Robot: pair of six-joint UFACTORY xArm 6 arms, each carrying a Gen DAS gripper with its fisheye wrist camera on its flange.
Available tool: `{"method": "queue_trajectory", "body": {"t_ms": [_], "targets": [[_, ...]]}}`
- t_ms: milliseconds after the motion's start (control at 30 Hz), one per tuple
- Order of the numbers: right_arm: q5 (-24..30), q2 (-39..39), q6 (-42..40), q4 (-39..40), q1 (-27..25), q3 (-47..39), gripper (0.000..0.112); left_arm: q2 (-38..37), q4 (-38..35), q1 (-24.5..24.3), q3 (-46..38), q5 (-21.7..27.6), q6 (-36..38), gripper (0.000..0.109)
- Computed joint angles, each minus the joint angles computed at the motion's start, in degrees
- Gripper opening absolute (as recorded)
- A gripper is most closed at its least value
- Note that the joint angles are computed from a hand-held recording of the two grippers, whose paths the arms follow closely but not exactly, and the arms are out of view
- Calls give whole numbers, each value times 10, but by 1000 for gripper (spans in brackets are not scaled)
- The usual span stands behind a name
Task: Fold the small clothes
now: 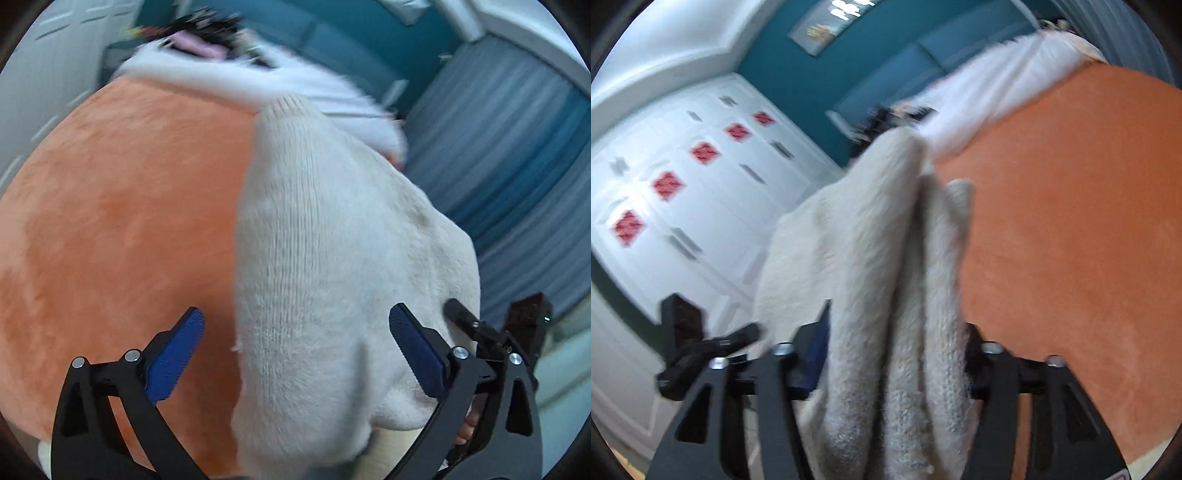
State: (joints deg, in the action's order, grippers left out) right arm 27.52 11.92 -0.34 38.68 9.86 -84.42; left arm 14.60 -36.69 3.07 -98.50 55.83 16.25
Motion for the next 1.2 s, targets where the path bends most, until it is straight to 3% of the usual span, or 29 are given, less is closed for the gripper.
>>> {"method": "queue_trajectory", "body": {"t_ms": [67, 100, 167, 200, 333, 433, 467, 500, 533, 567, 633, 700, 767, 833, 933, 1000, 1133, 1200], "targets": [[34, 16, 43, 39, -15, 29, 55, 32, 33, 16, 18, 21, -66, 95], [26, 0, 39, 94, -15, 57, 54, 21, 14, 31, 58, 23, -76, 92], [-8, -38, -38, 180, -3, 121, 55, -17, -56, 55, 144, 8, -43, 92], [-11, -45, -65, 188, 0, 136, 55, -36, -65, 62, 178, -6, -31, 93], [20, -10, -7, 74, 20, 96, 56, -41, -62, 38, 207, -42, -53, 94], [29, 30, -5, 60, 22, 54, 65, -20, -41, 11, 181, -40, -57, 94], [33, 45, 0, 49, 26, 39, 63, -15, -32, 8, 178, -40, -44, 94], [36, 63, 15, 16, 28, 19, 35, -9, -14, 1, 174, -40, -34, 88], [47, 71, 11, 4, 23, 10, 22, 5, 11, -3, 155, -28, -31, 63], [43, 68, 5, 17, 22, 10, 21, 23, 37, -7, 136, -10, -37, 50], [18, 36, -40, 72, 21, 29, 19, 38, 40, 0, 123, 2, -46, 41], [-1, 18, -49, 38, 24, 45, 18, 44, 35, 7, 115, 12, -41, 40], [29, 48, -6, -45, 17, 36, 17, 54, 53, 4, 104, 16, -46, 40], [64, 80, 1, -39, 6, 27, 17, 58, 60, 2, 105, 13, -43, 41], [52, 62, -12, 3, 7, 31, 20, 57, 63, 0, 103, 11, -48, 42], [53, 43, -2, -30, 8, 31, 26, 53, 65, -2, 109, 8, -47, 43], [-36, 16, 3, -82, 25, 45, 24, 46, 79, -13, 121, -10, -53, 45], [-10, 58, 59, -162, 27, -11, 23, 47, 92, -20, 120, -16, -64, 45]]}}
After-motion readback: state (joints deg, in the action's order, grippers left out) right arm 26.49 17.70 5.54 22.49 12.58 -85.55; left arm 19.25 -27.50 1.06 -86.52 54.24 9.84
